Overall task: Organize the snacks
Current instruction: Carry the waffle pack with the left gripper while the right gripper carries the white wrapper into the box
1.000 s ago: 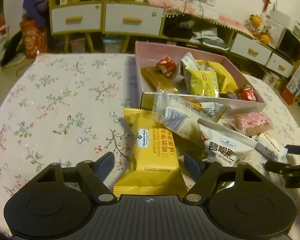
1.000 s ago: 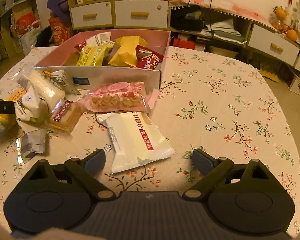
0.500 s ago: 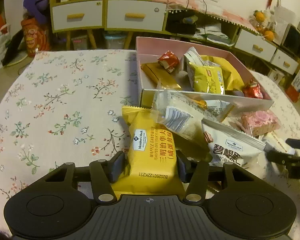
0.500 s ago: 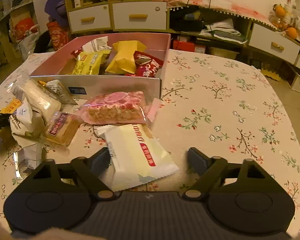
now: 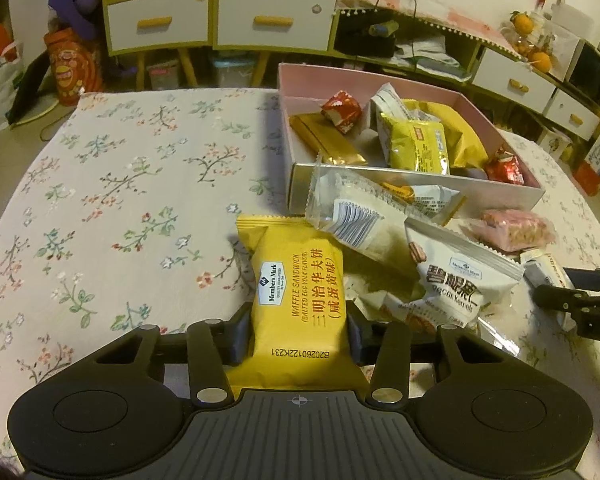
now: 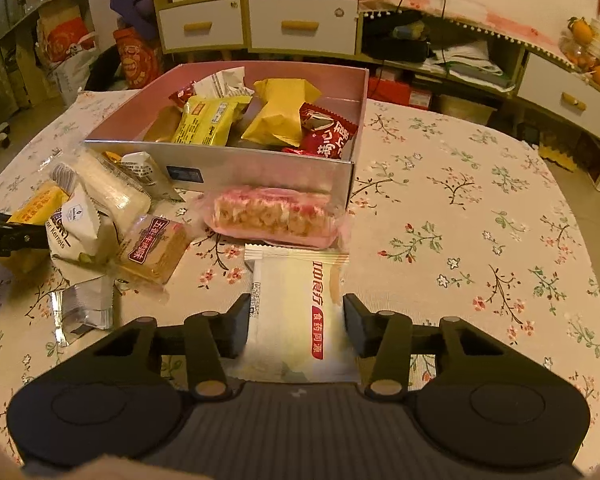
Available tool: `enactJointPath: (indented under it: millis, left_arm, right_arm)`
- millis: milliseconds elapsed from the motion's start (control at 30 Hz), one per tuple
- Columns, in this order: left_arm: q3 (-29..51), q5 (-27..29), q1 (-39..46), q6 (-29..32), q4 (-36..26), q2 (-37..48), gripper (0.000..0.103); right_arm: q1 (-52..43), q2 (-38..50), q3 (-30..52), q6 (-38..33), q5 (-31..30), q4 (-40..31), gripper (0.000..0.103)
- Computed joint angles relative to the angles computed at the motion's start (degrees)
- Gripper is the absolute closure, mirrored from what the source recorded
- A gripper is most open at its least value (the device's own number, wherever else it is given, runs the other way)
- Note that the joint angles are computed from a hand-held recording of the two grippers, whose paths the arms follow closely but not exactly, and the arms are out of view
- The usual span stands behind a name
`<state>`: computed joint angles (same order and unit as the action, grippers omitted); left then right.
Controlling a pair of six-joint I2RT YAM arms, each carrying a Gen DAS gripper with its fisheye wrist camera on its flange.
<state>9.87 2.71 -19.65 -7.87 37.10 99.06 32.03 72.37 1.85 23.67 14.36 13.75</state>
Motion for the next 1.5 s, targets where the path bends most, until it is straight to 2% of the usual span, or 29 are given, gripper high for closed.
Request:
enactJointPath:
  millis: [300, 633, 1067, 1200, 1367, 1500]
  left_arm:
    - [-1.06, 2.13, 2.87, 1.95, -5.36, -4.83, 0.061]
    - [-4.27, 5.27, 7.51, 6.2, -9.78, -11.98, 0.062]
    - [-6.52, 10.93, 16.38, 12.45, -27.21, -32.83, 0.062]
    - [-6.18, 12.06, 17.45, 12.44, -32.51, -39.08, 0.062]
    - [-5.31, 11.24, 15.22, 10.4, -33.97, -41.25, 0.063]
    - [-4.31, 8.18, 9.88, 6.45, -34.12, -42.65, 0.063]
  right_arm:
    - [2.35, -3.23, 1.15, 2.21, 0.82, -6.38, 0.06]
    - [4.15, -12.57, 1.93, 4.87, 0.17, -15.28, 0.06]
    - [9.36, -18.03, 4.71, 9.39, 1.81, -22.18, 0.06]
    - [9.54, -17.47, 5.48, 9.81, 1.92, -21.63, 0.06]
    - [10.65, -17.91, 6.5, 10.75, 2.64, -22.02, 0.06]
    - [9.5, -17.53, 7.25, 10.9, 1.81, -20.66, 0.06]
